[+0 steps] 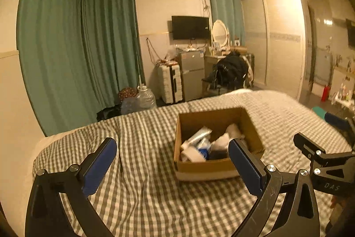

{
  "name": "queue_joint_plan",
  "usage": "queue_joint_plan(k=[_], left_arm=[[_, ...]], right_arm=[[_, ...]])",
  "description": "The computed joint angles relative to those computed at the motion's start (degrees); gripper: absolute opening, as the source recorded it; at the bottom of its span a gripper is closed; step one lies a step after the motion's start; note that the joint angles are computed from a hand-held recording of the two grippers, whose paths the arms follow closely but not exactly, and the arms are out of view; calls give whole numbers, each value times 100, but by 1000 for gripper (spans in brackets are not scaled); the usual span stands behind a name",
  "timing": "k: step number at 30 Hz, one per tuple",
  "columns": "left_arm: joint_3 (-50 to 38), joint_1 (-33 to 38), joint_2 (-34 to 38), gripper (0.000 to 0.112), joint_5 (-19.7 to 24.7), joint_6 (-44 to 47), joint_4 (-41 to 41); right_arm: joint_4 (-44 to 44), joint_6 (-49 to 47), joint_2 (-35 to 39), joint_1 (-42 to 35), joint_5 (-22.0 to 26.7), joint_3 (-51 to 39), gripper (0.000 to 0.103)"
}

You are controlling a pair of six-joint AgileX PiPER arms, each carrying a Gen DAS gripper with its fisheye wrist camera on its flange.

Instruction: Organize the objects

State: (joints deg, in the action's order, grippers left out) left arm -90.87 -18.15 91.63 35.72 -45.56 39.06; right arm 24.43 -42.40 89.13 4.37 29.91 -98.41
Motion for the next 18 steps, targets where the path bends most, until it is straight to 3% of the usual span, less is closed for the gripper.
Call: queue_joint_plan(k=[2,4,6,11,18], left_arm=[[168,-80,26,103,9,-316,288],[245,-4,54,103,-96,-136,-63],[309,-7,62,103,-94,-234,-64],[419,-66,57,103,-84,-355,53],[414,-62,92,103,-104,-252,-130]], right_arm=[[-181,73,79,36,-114,80,102],[-206,93,215,21,-34,26,102],[66,-52,323,-67,4,53,102],[-539,400,367,-2,-127,102,102],[-407,295,397,-13,-84,84,102]])
